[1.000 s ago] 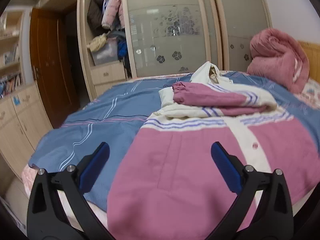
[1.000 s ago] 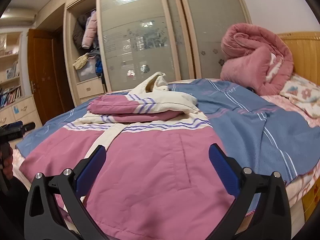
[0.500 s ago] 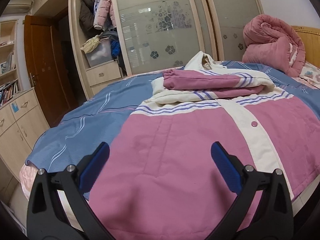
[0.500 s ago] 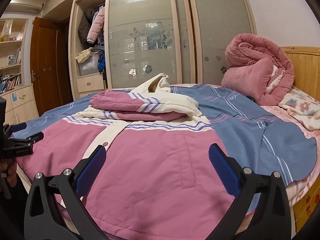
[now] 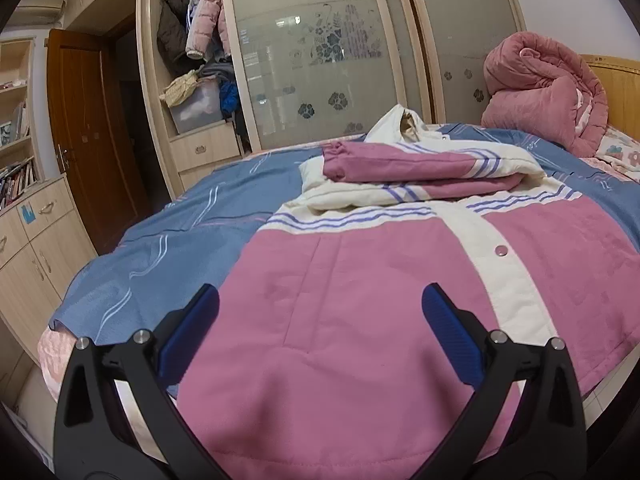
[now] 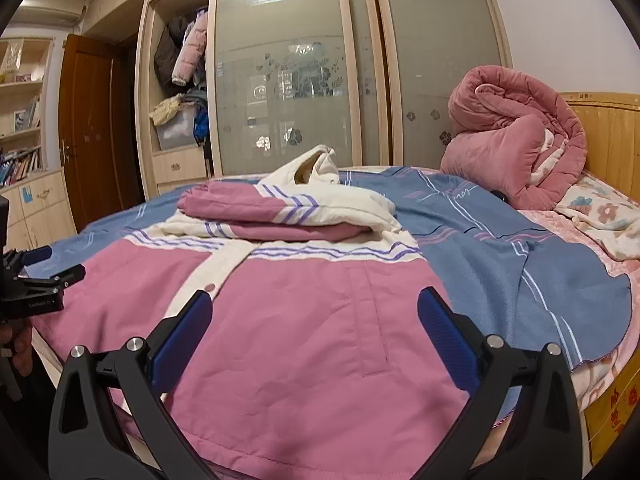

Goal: Fold large clothes
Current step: 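Lay the cuff flat on the chest and open the left tool, then grasp the cream hood tip with the right tool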

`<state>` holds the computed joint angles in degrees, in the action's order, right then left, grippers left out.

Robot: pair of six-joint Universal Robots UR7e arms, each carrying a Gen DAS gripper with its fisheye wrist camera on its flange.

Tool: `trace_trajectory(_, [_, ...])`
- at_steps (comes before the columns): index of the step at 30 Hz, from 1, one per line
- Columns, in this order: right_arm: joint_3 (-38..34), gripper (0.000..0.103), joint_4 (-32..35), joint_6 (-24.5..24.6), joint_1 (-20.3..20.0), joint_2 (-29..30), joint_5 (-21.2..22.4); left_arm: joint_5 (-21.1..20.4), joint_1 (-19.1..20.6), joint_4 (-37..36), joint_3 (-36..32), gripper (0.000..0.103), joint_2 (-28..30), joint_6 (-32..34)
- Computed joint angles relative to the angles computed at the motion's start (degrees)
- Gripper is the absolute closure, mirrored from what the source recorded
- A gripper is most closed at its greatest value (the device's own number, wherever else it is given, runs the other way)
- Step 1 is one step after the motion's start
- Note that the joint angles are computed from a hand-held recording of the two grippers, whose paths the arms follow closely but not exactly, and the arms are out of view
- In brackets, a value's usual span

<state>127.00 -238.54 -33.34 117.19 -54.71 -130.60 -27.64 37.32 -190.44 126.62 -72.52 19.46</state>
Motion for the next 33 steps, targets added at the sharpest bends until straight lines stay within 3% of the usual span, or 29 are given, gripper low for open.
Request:
trace_trajectory(6, [1.0, 0.001, -0.24, -0.06, 2.54, -2.24, -2.62, 1.01, -2.09, 1.66, 1.33, 0.002, -2.19, -1.06])
trace_trajectory(10, [1.72, 0.001, 5.27, 3.77, 5.59, -5.92, -7.38, 1.21, -3.73, 9.83, 1.89, 0.002, -6.95, -8.2])
trace_trajectory(14, [3.13, 0.001, 7.9, 6.77, 7.84, -9.16, -6.77, 1.01, -6.57, 28.22, 0.79, 0.002, -13.41, -18.02])
trace_trajectory(16, [3.68, 0.001, 10.09, 9.23, 7.22, -10.07, -6.43, 0.91, -7.77, 29.56, 0.67, 0.002, -14.53, -17.83])
trace_trajectory(20, [2.16, 0.001, 15.96, 13.93, 5.12, -9.96, -6.95, 0.98, -7.34, 23.92, -1.72, 0.002, -11.3, -10.96])
trace_trajectory(24, [-6.19, 0.001, 25.11, 12.31, 4.18, -8.07, -9.83, -1.34, -3.51, 16.13, -10.14, 0.002, -2.65, -1.4])
trace_trajectory(27, [-14.37, 0.001, 39.1, 16.54, 2.39, -8.13, -8.26, -4.61, -0.06, 13.86, -18.61, 0.002, 3.99, 3.73])
trace_trajectory(29, [-22.01, 0.002, 48.75, 18.86, 0.78, -6.46, -6.84, -6.6, 2.66, 13.94, -25.06, 0.002, 8.51, 5.44])
trace_trajectory(33, [-43.3, 0.002, 66.0, 18.37, -2.25, 2.37, -6.84, -10.19, 7.18, 14.37, -33.52, 0.002, 14.91, 4.44])
